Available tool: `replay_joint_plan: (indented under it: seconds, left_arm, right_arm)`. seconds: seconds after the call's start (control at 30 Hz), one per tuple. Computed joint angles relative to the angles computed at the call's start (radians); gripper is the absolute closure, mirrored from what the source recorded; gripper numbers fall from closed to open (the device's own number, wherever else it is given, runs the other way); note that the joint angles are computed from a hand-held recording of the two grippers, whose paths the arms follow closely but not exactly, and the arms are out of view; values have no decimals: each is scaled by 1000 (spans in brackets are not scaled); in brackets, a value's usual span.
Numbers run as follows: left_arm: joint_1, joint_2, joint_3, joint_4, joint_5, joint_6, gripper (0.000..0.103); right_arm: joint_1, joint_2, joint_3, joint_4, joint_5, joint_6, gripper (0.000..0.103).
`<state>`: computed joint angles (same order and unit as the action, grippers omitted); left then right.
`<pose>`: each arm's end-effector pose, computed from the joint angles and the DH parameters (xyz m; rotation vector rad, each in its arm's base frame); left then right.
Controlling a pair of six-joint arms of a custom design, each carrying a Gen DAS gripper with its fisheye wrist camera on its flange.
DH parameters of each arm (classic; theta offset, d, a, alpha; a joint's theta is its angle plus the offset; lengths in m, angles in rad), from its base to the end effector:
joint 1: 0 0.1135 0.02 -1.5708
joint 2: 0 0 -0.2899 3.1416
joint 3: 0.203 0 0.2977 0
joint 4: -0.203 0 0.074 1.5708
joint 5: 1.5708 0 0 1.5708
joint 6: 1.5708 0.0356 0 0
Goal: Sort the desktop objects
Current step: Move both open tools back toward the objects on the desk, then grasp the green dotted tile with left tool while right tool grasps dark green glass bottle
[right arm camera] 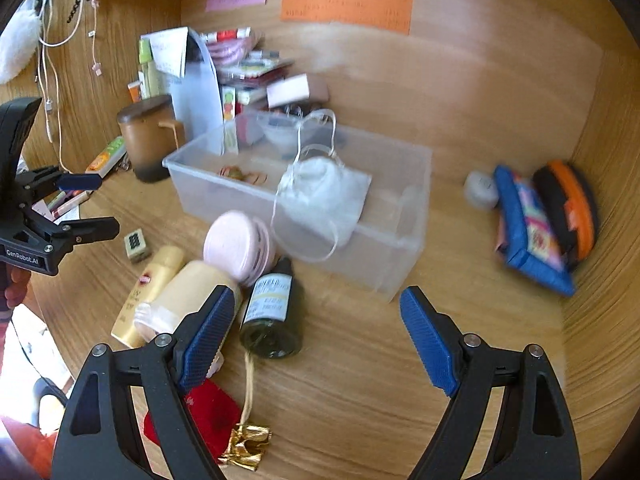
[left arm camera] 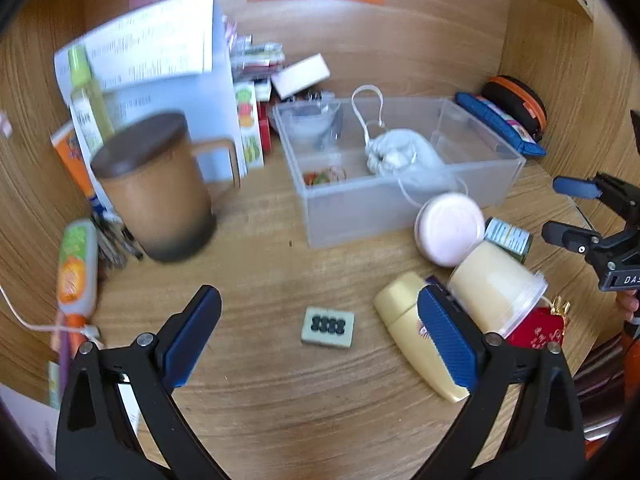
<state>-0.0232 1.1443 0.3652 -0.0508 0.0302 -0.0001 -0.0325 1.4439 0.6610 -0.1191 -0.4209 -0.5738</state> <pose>0.2236 -0.0063 0.1344 0.0418 2.4004 -0.0471 0.2987 0.0048 0.1544 -0.8050 2.2418 0.2379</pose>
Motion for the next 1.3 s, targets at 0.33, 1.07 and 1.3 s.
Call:
replay_joint_plan:
  seconds: [0.33,1.07,1.3]
  left_arm:
    - [33,129,-24,82,49,-2,3]
    - [-20,255,1,154,-44,-13,35]
    - [-12,246,-11,178,-43,-6,52]
  right_arm:
    - [37,70,-22,73,33,27,25]
    - [30,261,102,-9,-23,22,58]
    - [32,231,57,47,-18,20,60]
